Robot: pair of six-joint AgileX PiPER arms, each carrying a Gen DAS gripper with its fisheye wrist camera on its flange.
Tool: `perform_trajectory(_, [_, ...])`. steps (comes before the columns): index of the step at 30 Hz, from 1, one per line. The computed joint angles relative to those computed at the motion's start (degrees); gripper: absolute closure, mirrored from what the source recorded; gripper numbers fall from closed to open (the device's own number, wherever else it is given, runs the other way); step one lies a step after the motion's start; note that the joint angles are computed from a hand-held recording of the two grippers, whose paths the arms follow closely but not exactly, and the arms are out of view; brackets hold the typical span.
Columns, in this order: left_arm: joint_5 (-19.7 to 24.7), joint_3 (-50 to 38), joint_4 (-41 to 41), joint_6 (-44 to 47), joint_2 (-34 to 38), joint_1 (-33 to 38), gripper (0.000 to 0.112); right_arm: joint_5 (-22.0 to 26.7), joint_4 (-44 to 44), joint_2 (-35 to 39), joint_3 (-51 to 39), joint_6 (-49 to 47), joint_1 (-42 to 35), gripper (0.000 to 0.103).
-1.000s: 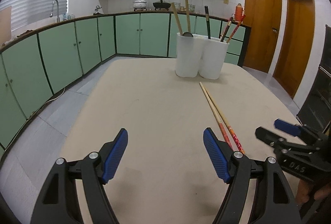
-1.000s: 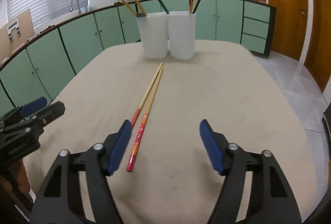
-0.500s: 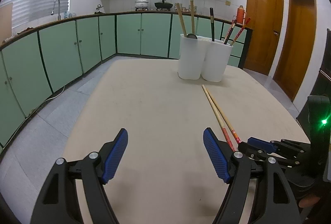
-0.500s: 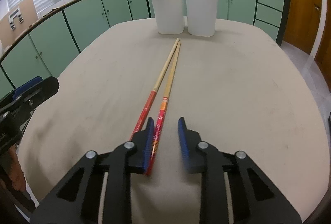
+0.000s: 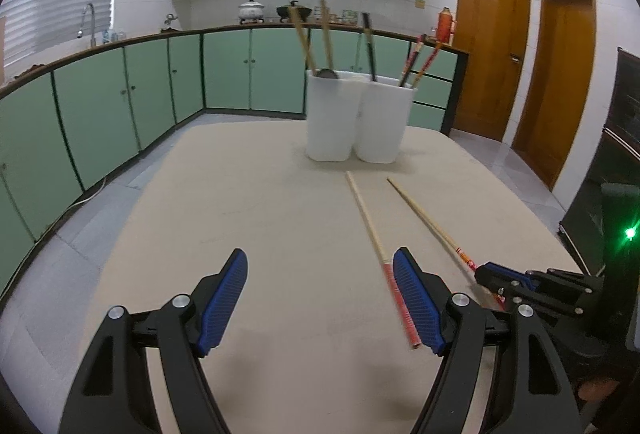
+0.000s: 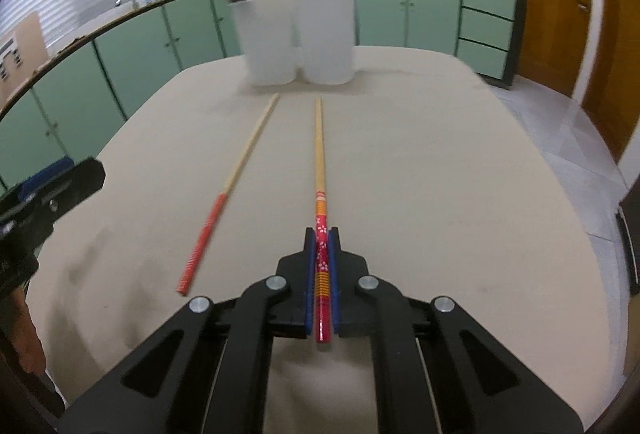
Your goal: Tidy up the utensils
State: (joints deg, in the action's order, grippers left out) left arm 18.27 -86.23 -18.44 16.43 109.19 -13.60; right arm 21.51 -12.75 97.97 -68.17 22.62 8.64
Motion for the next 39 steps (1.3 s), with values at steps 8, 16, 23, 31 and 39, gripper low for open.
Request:
perform_trajectory(8, [2.8, -5.0, 4.3, -5.3, 4.6, -4.2, 0.039, -0.3, -2.5, 0.1, 0.2, 3.2, -4.4, 0.098])
perform_trajectory(16, [11.2, -15.2, 8.2, -12.6, 11.2, -5.5, 0.045, -2.6, -3.2, -0.1, 0.3, 1.7, -5.0, 0.092])
perform_trajectory(23, [20.3, -24.3, 10.8, -16.1, 16.7, -6.3, 0.072, -4.6, 2.5, -1.5, 1.3, -3.9, -7.3, 0.090])
perform_trajectory(31, [22.5, -26.1, 12.1, -17.8, 17.6, -6.4, 0.106, -5.4, 7.5, -2.2, 2.5, -8.5, -9.0, 0.088])
perform_trajectory(39, [23.0, -25.7, 8.7, -15.5, 16.8, -5.1, 0.106, -5.0, 12.8, -3.9, 4.3, -14.4, -9.3, 0.088])
